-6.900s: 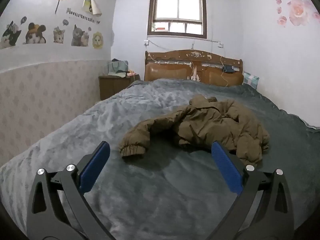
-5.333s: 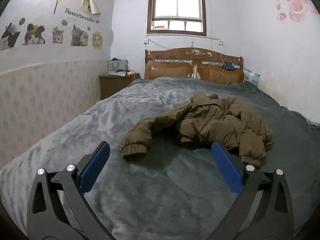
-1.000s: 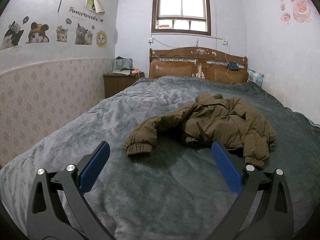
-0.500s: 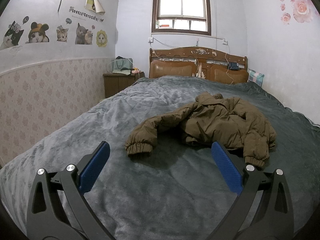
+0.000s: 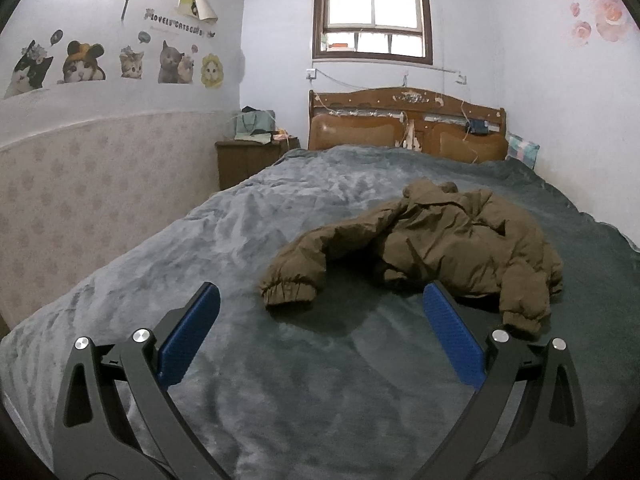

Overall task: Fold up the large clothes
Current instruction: 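Grasp the brown jacket body with both grippers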

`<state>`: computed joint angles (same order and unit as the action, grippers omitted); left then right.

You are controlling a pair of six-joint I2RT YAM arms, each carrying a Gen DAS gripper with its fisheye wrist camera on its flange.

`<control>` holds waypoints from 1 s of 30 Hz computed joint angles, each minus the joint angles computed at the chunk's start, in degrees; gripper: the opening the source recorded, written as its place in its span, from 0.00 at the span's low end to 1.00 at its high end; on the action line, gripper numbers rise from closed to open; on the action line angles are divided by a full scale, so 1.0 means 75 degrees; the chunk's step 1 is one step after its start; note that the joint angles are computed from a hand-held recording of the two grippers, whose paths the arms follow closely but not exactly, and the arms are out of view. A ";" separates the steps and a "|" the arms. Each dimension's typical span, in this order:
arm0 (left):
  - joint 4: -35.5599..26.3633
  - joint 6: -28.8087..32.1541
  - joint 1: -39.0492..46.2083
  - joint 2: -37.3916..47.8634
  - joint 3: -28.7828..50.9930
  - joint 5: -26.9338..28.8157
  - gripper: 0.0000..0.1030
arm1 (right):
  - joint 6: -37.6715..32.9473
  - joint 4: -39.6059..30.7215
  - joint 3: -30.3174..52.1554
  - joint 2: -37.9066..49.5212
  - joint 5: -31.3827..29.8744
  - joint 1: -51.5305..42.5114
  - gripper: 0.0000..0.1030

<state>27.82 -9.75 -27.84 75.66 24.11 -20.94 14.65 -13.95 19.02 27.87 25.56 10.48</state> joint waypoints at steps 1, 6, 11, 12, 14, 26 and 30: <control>-0.0014 0.0046 -0.0025 0.0100 0.0068 -0.0094 0.97 | 0.0000 -0.0010 0.0011 0.0005 -0.0089 -0.0068 0.98; -0.0166 0.0367 0.0007 0.0650 0.0521 -0.0469 0.97 | -0.0032 0.0547 -0.0040 0.0351 -0.0928 -0.0669 0.98; -0.0558 0.0262 0.0345 0.1034 0.1209 -0.0276 0.97 | -0.0295 0.1164 0.0531 0.1327 -0.1049 -0.1001 0.98; -0.0644 0.0261 0.0399 0.1097 0.1387 -0.0272 0.97 | -0.0301 0.1260 0.0684 0.1506 -0.1138 -0.1086 0.99; -0.0726 0.0229 0.0479 0.1219 0.1670 -0.0255 0.97 | -0.0316 0.1532 0.1116 0.2047 -0.1311 -0.1249 0.98; -0.3006 -0.0548 0.1307 0.4598 0.5870 0.0599 0.97 | 0.0072 0.2259 0.3817 0.7300 -0.2031 -0.1928 0.98; -0.2913 -0.0337 0.1188 0.5670 0.6566 0.0129 0.97 | 0.0027 0.2602 0.4460 0.8945 -0.2316 -0.2012 0.98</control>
